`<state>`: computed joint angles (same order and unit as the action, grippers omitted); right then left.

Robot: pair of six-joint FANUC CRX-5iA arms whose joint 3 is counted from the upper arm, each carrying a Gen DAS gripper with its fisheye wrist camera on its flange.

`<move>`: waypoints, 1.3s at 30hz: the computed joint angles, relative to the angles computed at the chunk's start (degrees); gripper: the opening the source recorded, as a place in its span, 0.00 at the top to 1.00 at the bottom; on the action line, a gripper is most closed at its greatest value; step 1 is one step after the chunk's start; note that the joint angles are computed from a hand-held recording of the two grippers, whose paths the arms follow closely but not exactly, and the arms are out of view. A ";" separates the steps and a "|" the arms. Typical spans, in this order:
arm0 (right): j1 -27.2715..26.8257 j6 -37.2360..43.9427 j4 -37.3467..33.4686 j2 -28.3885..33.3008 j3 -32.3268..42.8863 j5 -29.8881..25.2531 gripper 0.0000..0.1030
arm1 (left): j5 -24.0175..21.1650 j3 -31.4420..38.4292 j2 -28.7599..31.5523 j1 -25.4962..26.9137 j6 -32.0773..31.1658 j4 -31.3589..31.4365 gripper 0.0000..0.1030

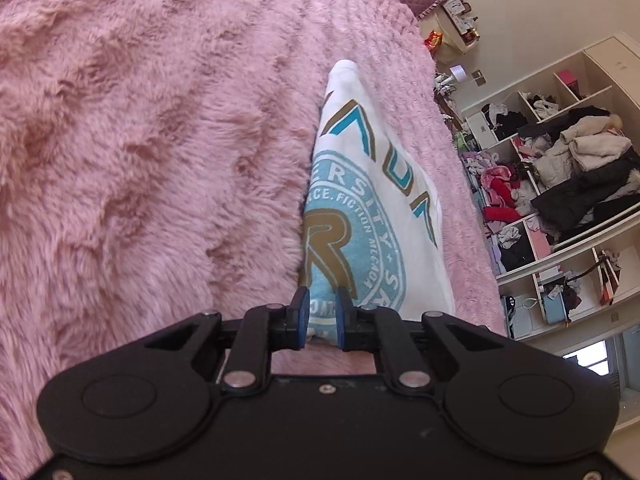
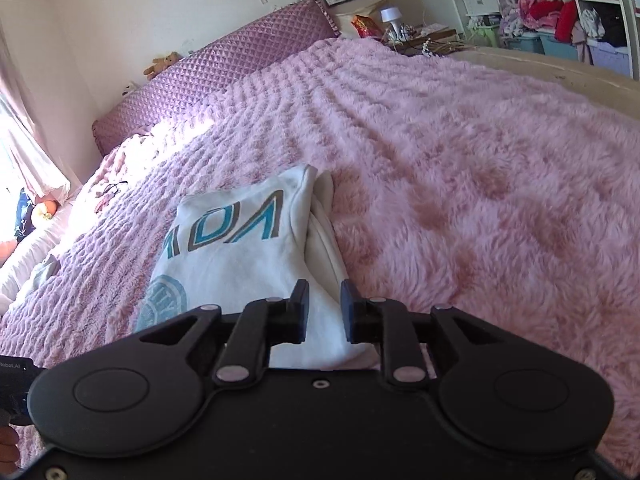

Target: Fold small clothes

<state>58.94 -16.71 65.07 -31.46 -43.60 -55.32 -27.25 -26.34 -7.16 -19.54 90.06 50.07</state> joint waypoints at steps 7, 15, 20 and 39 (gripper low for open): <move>-10.52 8.04 -3.10 8.17 5.30 12.29 0.81 | -1.26 6.55 7.60 -2.46 -0.07 -2.22 0.89; -19.01 6.61 -10.10 12.89 8.54 23.47 0.72 | 0.23 4.91 10.14 -2.98 -2.53 4.53 0.88; -21.65 -6.59 -1.22 10.37 5.05 27.68 0.96 | -0.33 5.01 9.75 -2.87 -3.31 4.86 0.84; -26.71 12.56 -11.41 19.75 15.53 29.17 0.72 | 1.78 18.77 18.46 2.97 1.52 -8.06 0.53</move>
<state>32.23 -4.16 53.66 -11.71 -28.07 -26.14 -25.47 -7.57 11.30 -16.58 91.59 42.02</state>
